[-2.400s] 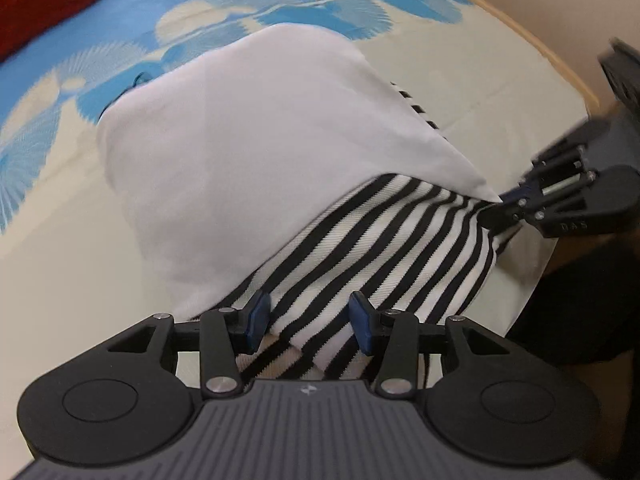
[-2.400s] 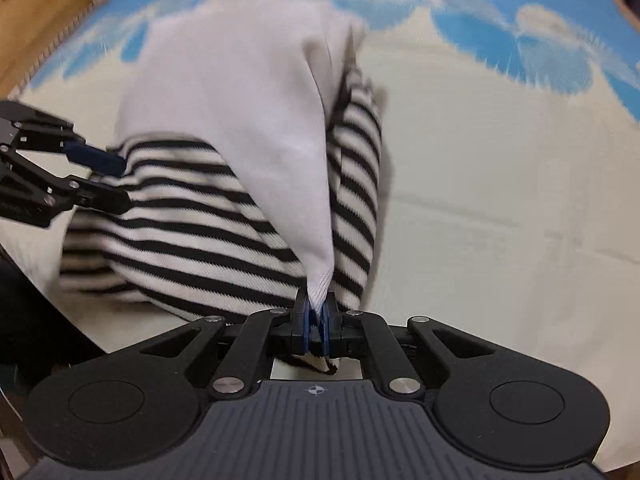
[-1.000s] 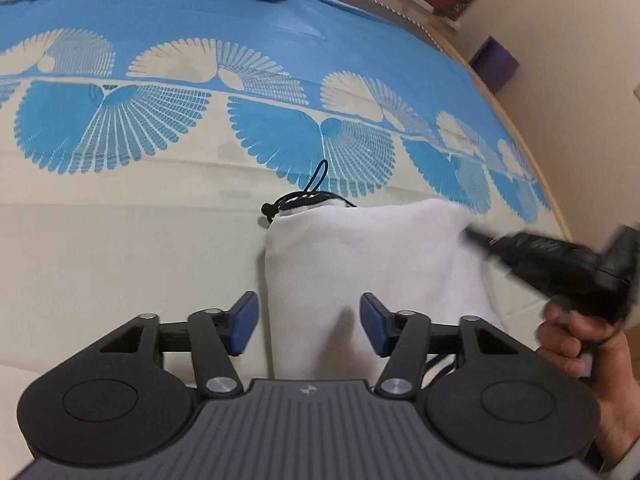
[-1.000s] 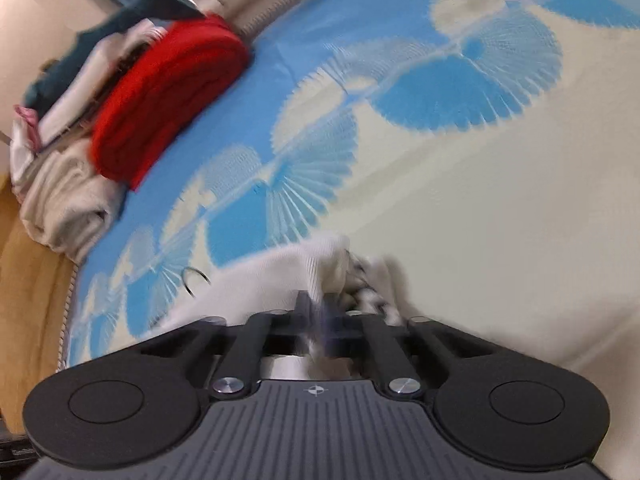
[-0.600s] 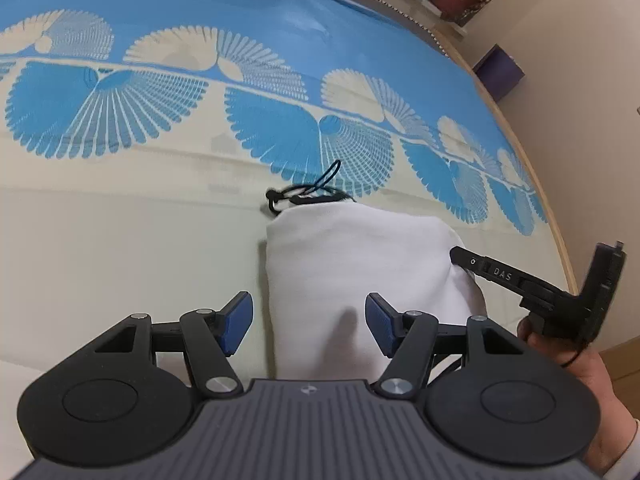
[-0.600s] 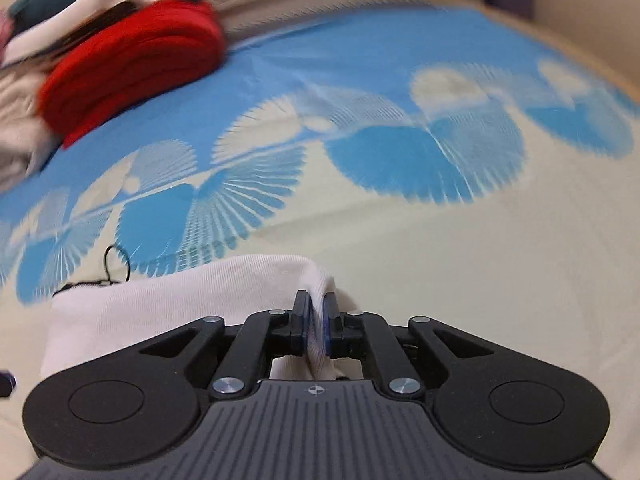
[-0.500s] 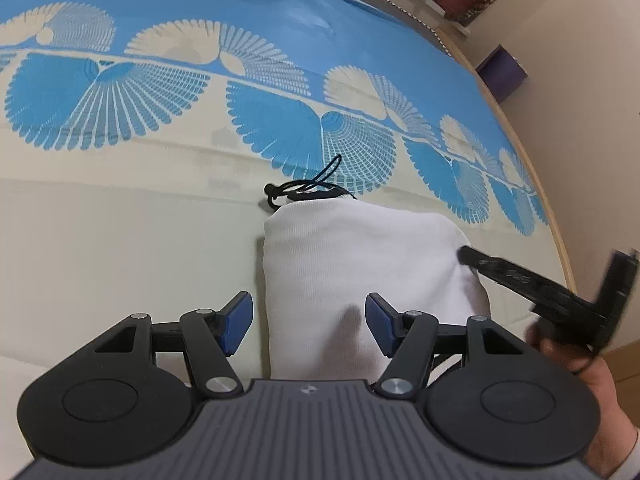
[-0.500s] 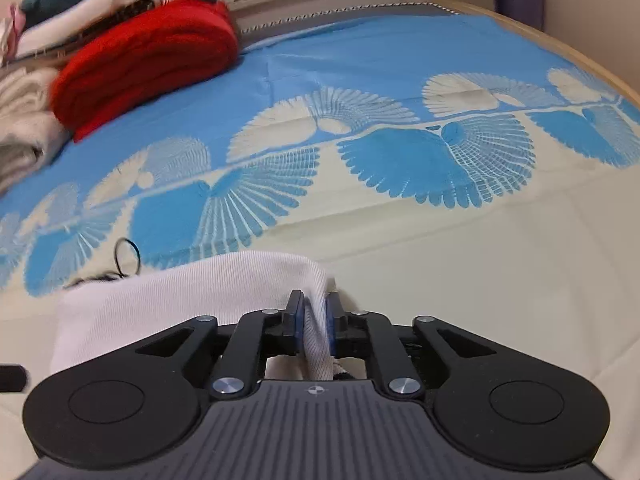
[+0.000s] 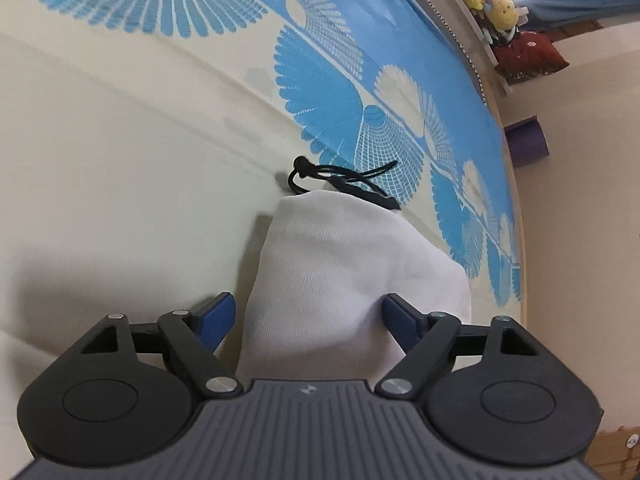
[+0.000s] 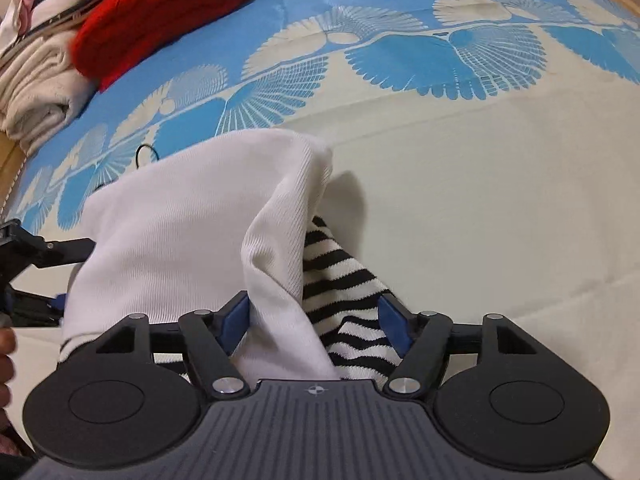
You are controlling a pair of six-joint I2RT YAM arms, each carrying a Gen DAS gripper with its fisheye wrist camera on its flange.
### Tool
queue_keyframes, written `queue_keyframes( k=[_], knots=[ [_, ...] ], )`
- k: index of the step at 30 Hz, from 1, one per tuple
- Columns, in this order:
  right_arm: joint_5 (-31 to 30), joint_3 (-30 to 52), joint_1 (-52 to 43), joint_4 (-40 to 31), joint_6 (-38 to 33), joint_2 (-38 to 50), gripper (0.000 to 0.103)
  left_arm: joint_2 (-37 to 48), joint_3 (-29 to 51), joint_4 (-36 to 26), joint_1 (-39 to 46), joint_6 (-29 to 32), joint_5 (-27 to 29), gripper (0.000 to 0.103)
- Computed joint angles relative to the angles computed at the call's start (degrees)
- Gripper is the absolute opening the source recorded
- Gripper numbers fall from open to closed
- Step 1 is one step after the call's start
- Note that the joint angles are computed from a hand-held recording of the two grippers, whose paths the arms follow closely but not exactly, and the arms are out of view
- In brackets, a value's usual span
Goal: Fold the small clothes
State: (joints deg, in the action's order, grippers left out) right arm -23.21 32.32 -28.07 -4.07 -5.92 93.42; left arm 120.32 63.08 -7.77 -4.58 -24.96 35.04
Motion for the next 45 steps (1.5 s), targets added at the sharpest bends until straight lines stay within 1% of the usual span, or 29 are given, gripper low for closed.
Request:
queue_keyframes(
  k=[2, 5, 6, 7, 8, 9, 10, 11, 12, 13, 16, 17, 18, 20, 21, 22, 23, 24, 27, 29, 31, 34, 36, 38, 40, 41, 42, 44, 45],
  knots=[
    [-0.2, 0.62, 0.05, -0.17, 0.7, 0.93, 0.07, 1.34, 0.58, 1.81, -0.33, -1.7, 1.29, 0.086],
    [-1.04, 1.8, -0.5, -0.91, 0.86, 2.76, 0.067, 3.33, 1.54, 3.5, -1.19, -2.15, 1.31, 0.086],
    [-1.55, 1.94, -0.82, -0.98, 0.88, 3.38, 0.065, 3.96, 1.67, 4.26, -1.29, -2.83, 1.55, 0.081],
    [-2.62, 2.74, -1.32, -1.69, 1.04, 4.28, 0.062, 4.04, 1.48, 5.14, -1.44, -2.96, 1.29, 0.072],
    [-3.96, 3.35, -1.93, -2.42, 1.14, 4.95, 0.053, 3.81, 1.62, 5.02, -1.65, -2.46, 0.98, 0.067],
    [-5.31, 3.6, -2.42, -3.18, 1.27, 5.11, 0.044, 3.36, 2.02, 4.36, -1.79, -1.31, 0.88, 0.054],
    [-6.41, 3.99, -2.62, -3.55, 1.75, 5.44, 0.038, 2.68, 2.21, 3.96, -1.85, -0.29, 1.0, 0.04],
    [-6.95, 3.78, -2.47, -3.25, 2.21, 5.07, 0.023, 1.67, 2.21, 3.81, -1.87, 0.73, 1.27, 0.037],
    [-7.19, 3.47, -1.98, -2.74, 2.78, 4.37, 0.018, 0.09, 1.73, 4.32, -1.97, 1.78, 1.05, 0.035],
    [-6.4, 2.54, -0.99, -1.47, 3.51, 2.85, 0.016, -1.66, 1.13, 5.1, -2.1, 3.17, 0.64, 0.034],
    [-6.98, 0.22, 0.33, 3.03, 6.24, -0.54, 0.012, -6.42, -0.83, 8.28, -2.19, 6.05, -1.65, 0.034],
    [-7.81, -0.34, 0.39, 4.81, 7.74, -1.37, 0.003, -7.62, -1.33, 9.24, -1.99, 6.87, -2.23, 0.034],
    [-8.81, -1.1, 0.5, 7.24, 9.55, -2.32, 0.004, -8.83, -1.58, 10.49, -1.91, 8.26, -3.73, 0.036],
    [-10.65, -2.16, 0.87, 11.38, 12.38, -3.56, 0.004, -10.62, -1.83, 12.22, -1.73, 9.14, -7.1, 0.052],
    [-10.63, -2.54, 1.6, 13.51, 13.54, -3.75, 0.004, -11.46, -2.16, 13.11, -1.62, 8.57, -9.1, 0.062],
    [-9.45, -2.43, 2.78, 14.99, 14.53, -3.45, 0.005, -12.6, -3.64, 15.93, -1.23, 7.59, -10.85, 0.068],
    [-8.35, -1.71, 3.74, 14.79, 14.89, -2.74, 0.005, -13.67, -4.9, 17.73, -0.59, 7.31, -11.11, 0.069],
    [-7.42, -0.9, 4.66, 14.13, 15.04, -1.96, 0.005, -14.16, -4.69, 16.48, 0.14, 7.91, -10.38, 0.07],
    [-2.62, -0.69, 7.13, 14.57, 15.31, -1.9, 0.005, -13.76, -1.89, 8.71, 1.57, 11.01, -7.99, 0.069],
    [-1.02, -0.2, 7.02, 14.54, 15.34, -1.19, 0.005, -13.4, -0.46, 3.69, 2.05, 15.41, -7.02, 0.069],
    [-1.32, 0.65, 5.7, 14.1, 15.7, -0.2, 0.007, -13.43, 0.1, -0.59, 2.2, 20.38, -6.8, 0.069],
    [-4.62, 0.96, 3.64, 13.39, 15.84, 0.05, 0.012, -14.05, -1.14, -4.51, 2.99, 26.32, -6.25, 0.069],
    [-9.13, 0.95, 2.23, 12.42, 15.76, -0.02, 0.03, -14.42, -1.85, -7.65, 3.16, 31.16, -5.56, 0.069],
    [-13.76, 2.16, 1.44, 9.07, 13.99, 1.14, 0.032, -14.4, -2.63, -10.2, 2.55, 35.82, -6.92, 0.069],
    [-17.34, 4.77, 1.17, 3.11, 11.49, 4.3, 0.032, -12.71, -3.24, -11.49, 1.38, 39.33, -10.0, 0.07],
    [-15.87, 5.06, 1.88, 2.0, 10.47, 4.73, 0.025, -11.67, -4.18, -10.48, 0.02, 39.88, -14.06, 0.071],
    [-13.54, 5.02, 2.85, 1.54, 8.99, 4.79, 0.002, -10.9, -4.72, -10.03, -0.62, 40.67, -15.83, 0.071],
    [-10.57, 4.71, 3.91, 1.51, 7.22, 4.65, 0.001, -11.76, -5.86, -9.79, 0.09, 42.69, -14.79, 0.071],
    [-9.93, 4.35, 3.72, 2.1, 8.06, 4.4, 0.0, -13.14, -6.19, -10.53, 1.05, 42.39, -13.87, 0.068]
  ],
)
